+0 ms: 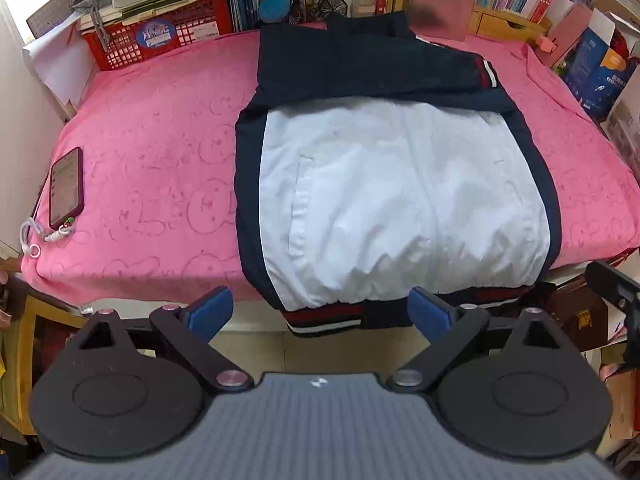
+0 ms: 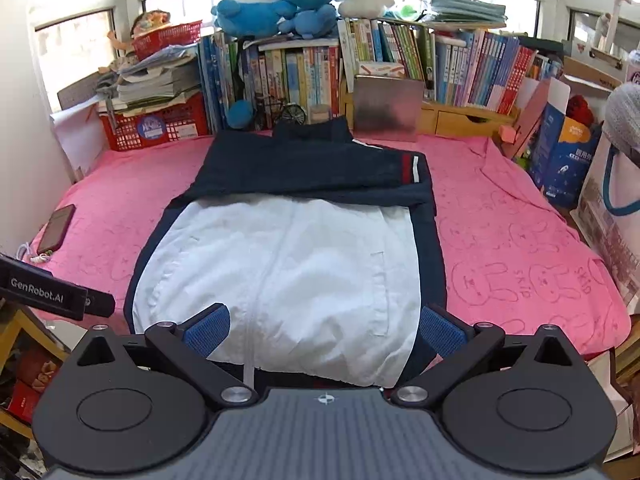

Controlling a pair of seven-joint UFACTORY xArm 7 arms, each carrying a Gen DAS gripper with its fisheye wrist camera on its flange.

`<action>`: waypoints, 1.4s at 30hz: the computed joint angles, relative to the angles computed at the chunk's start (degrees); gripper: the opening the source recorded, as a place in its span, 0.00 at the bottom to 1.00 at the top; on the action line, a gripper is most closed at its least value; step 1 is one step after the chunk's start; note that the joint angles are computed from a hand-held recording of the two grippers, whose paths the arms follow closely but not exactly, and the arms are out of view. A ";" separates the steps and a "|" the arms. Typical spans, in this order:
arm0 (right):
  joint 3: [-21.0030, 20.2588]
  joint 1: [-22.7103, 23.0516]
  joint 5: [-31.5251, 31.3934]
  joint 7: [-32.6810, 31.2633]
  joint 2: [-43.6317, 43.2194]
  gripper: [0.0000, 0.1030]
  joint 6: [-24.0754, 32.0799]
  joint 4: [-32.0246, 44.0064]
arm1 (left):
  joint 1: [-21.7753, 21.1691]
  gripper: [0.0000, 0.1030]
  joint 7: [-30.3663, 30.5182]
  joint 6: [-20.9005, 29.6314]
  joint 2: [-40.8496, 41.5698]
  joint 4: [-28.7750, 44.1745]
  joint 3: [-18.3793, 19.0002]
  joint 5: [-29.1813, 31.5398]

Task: Fold clothes
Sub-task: 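Grasp the striped hem with both tools, then fold the hem up over the sleeves toward the collar and open both tools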

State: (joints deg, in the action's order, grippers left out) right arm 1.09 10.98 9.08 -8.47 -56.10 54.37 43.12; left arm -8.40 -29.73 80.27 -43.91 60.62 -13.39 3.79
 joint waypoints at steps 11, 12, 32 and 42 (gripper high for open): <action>-4.90 -3.01 -0.32 -3.12 5.57 0.99 -2.13 -8.66 | 1.93 0.97 -4.13 -7.52 -4.37 -14.52 0.52 2.44; -6.19 -3.03 0.91 -3.87 6.69 0.99 -3.96 -9.90 | 1.92 0.97 -4.69 -9.28 -4.93 -16.72 0.50 2.64; -17.81 -3.39 23.97 -22.05 23.19 0.17 10.55 1.64 | 0.09 0.20 -4.34 -23.08 -15.75 -29.28 8.86 -8.40; -13.92 2.19 50.30 -26.50 52.78 0.30 -1.96 32.72 | 12.92 0.57 1.74 -36.16 16.63 0.08 7.12 4.22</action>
State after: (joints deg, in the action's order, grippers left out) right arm -12.83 13.16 59.38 -34.97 -3.32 52.41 75.85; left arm 4.52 -27.99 44.10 -27.28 60.70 -6.27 8.01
